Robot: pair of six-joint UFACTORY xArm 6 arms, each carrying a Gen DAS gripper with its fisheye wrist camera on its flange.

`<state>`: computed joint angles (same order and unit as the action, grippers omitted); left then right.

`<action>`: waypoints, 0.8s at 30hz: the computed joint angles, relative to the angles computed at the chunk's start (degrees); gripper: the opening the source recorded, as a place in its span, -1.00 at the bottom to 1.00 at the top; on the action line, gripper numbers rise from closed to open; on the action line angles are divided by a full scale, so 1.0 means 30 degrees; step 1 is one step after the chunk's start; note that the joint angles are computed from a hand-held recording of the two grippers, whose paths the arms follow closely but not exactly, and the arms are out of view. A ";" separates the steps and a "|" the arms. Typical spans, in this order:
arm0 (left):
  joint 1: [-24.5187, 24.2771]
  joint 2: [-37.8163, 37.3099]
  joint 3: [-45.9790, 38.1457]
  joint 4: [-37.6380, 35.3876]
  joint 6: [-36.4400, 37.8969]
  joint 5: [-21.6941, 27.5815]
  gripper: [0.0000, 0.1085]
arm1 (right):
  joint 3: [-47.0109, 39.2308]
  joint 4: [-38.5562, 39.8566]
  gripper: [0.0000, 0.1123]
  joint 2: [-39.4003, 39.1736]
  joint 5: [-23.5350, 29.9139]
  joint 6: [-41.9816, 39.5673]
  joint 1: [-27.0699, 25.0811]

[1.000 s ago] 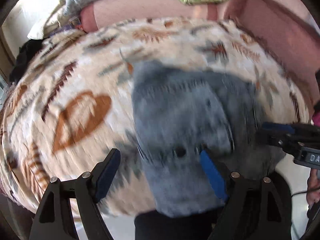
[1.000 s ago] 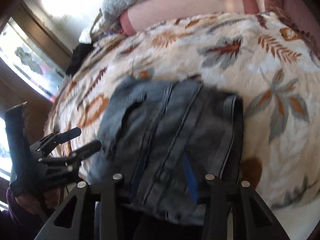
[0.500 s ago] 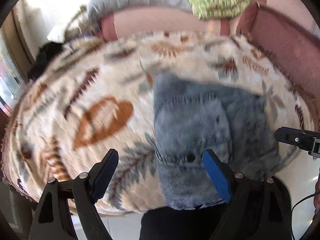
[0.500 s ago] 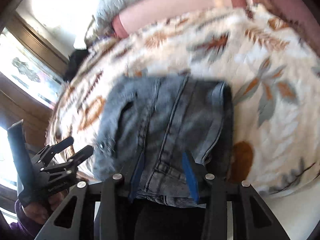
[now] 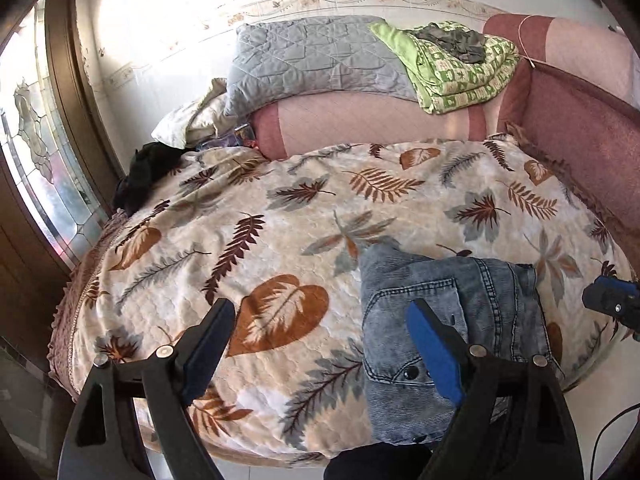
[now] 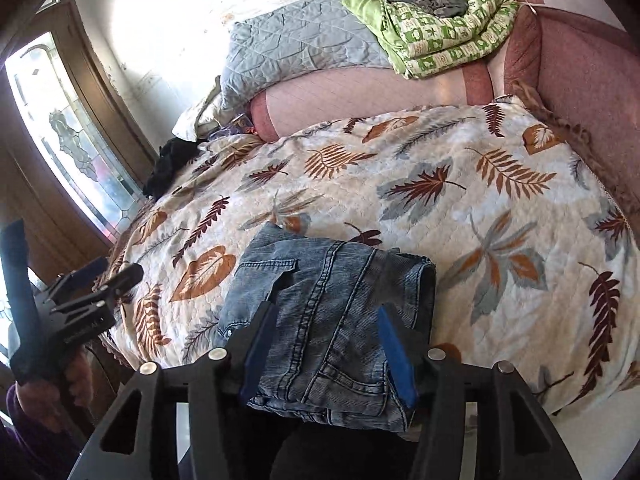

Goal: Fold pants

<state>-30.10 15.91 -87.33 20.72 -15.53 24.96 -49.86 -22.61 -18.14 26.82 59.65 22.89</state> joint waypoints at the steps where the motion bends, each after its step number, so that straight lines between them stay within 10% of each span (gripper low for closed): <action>1: 0.0028 -0.0076 0.0101 0.0096 -0.0104 -0.0005 0.62 | -0.0039 0.0181 0.01 0.0059 0.0061 -0.0121 0.0016; 24: 0.0122 0.0959 -0.0699 0.0947 -0.0742 0.1634 0.62 | -0.0621 -0.2373 0.09 0.1193 0.2748 0.2143 0.0123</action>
